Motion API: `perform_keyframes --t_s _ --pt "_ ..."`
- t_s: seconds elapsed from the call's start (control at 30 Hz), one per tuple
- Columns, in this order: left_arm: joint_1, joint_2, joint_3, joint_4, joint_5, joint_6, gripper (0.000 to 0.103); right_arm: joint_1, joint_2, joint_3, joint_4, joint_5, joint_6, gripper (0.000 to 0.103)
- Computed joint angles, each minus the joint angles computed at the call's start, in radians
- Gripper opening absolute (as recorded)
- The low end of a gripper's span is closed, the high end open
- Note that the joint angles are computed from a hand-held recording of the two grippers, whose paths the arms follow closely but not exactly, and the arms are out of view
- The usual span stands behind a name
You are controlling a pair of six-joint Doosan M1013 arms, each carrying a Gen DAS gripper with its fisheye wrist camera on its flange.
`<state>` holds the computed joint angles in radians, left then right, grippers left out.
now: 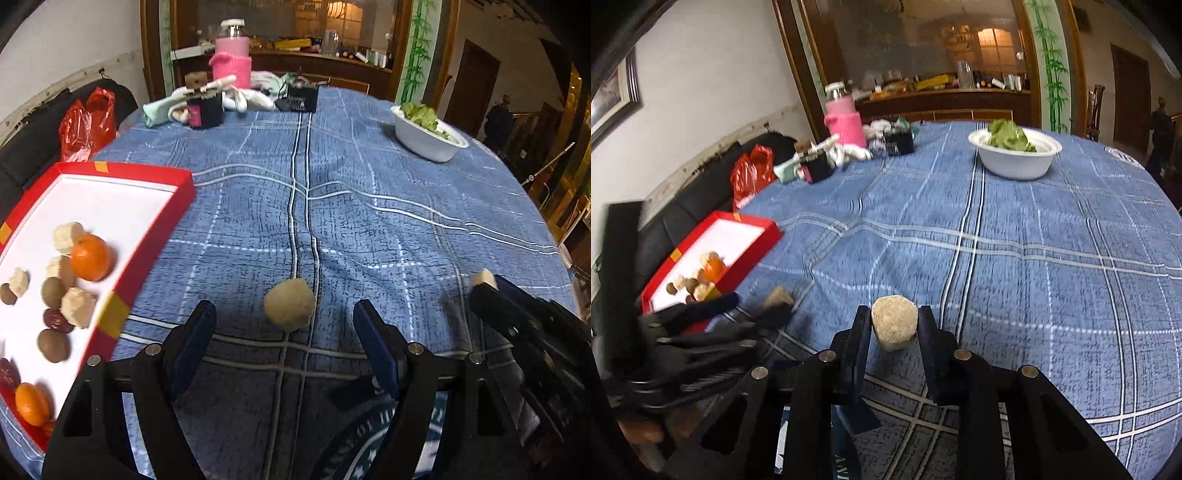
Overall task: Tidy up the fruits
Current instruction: 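Grasp a pale cake ball with the right tool while the left tool grasps another, then hold both pale cake balls above the cloth with both tools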
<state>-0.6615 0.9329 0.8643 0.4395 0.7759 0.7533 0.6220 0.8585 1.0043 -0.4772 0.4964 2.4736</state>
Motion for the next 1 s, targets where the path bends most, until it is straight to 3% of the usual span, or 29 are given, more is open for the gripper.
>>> perform_keyframes --t_s 0.03,0.1,0.17,0.23,0.6,0.73,1.0 --pt "0.000 0.004 -0.004 0.000 -0.003 -0.009 0.077 0.000 0.000 0.002 0.002 -0.005 -0.004 0.026" --pt "0.001 0.010 -0.011 -0.001 -0.003 -0.019 0.066 -0.001 0.001 0.002 0.027 -0.008 -0.033 0.026" --pt "0.002 0.018 -0.023 0.000 0.016 -0.029 0.035 -0.002 0.001 0.003 0.051 -0.015 -0.052 0.026" --pt "-0.002 0.015 -0.017 0.013 0.010 -0.027 0.026 -0.001 0.000 0.005 0.045 -0.022 -0.048 0.026" --pt "-0.031 -0.082 0.129 0.130 -0.102 -0.120 0.026 0.003 0.006 -0.004 -0.006 0.003 -0.001 0.026" --pt "-0.031 -0.083 0.130 0.069 -0.092 -0.067 0.026 0.011 -0.005 0.003 -0.035 0.007 0.028 0.026" --pt "-0.038 -0.058 0.106 0.095 -0.050 -0.079 0.026 0.044 -0.040 0.074 -0.199 0.023 0.210 0.026"
